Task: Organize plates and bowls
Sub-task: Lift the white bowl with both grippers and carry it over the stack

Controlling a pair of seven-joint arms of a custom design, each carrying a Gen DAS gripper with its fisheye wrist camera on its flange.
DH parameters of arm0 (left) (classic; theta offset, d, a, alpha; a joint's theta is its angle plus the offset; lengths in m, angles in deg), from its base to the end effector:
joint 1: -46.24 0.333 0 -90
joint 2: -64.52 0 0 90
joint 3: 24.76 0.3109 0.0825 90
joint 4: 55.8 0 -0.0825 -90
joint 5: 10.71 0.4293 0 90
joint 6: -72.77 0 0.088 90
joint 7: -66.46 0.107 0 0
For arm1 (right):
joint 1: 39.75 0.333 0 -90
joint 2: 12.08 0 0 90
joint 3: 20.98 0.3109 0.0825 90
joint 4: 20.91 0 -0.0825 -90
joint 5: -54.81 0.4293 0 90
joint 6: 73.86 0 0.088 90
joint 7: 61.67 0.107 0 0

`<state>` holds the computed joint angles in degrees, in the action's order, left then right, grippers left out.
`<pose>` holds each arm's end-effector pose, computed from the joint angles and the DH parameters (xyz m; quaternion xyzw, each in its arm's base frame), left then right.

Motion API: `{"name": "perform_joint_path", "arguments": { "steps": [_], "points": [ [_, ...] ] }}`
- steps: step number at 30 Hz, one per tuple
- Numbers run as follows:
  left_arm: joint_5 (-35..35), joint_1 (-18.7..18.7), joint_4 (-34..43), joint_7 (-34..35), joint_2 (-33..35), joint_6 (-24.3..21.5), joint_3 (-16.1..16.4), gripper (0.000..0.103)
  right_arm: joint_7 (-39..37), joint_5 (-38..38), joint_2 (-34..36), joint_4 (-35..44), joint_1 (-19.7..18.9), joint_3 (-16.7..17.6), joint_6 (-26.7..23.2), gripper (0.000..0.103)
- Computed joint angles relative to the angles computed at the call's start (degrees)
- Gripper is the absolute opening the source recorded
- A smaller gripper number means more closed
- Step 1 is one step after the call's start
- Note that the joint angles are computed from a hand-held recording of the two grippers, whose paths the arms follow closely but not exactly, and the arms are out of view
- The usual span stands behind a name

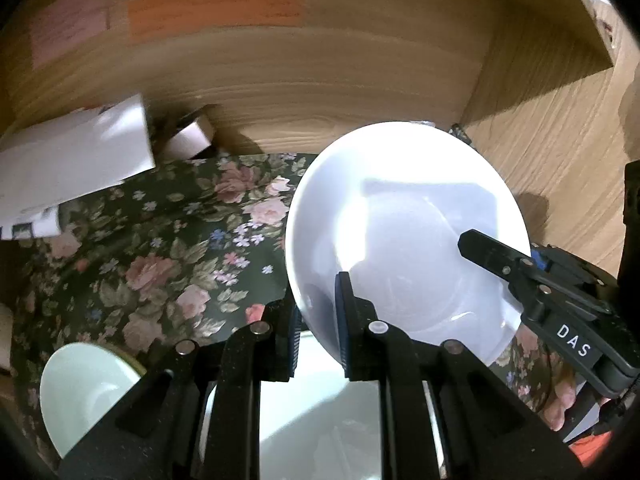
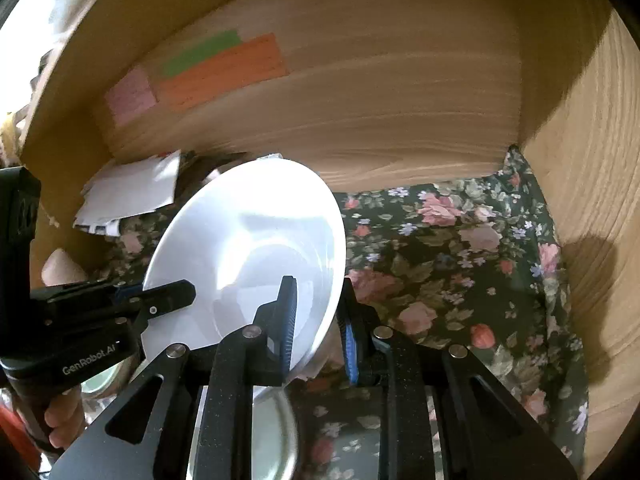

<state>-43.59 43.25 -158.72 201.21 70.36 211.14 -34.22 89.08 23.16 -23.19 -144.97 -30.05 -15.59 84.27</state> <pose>0.6604 -0.1449 0.5262 -0.4135 0.8426 -0.3313 0.0966 0.5577 0.1760 0.5429 -0.5173 0.7468 -0.2430 0.3399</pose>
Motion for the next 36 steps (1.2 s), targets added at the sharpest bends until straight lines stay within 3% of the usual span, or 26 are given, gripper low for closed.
{"name": "perform_joint_path", "arguments": {
  "steps": [22, 36],
  "points": [
    [-7.6, 4.1, -10.8, 5.7, -9.8, 3.7, 5.5, 0.015, -1.2, -2.1, 7.3, 8.3, 6.1, 1.7, 1.9, 0.019],
    [-7.7, 7.7, -12.0, 5.2, -10.2, 5.4, 8.0, 0.015, -9.9, 5.4, 16.3, 17.0, 11.1, 0.8, 3.7, 0.019]
  ]
}}
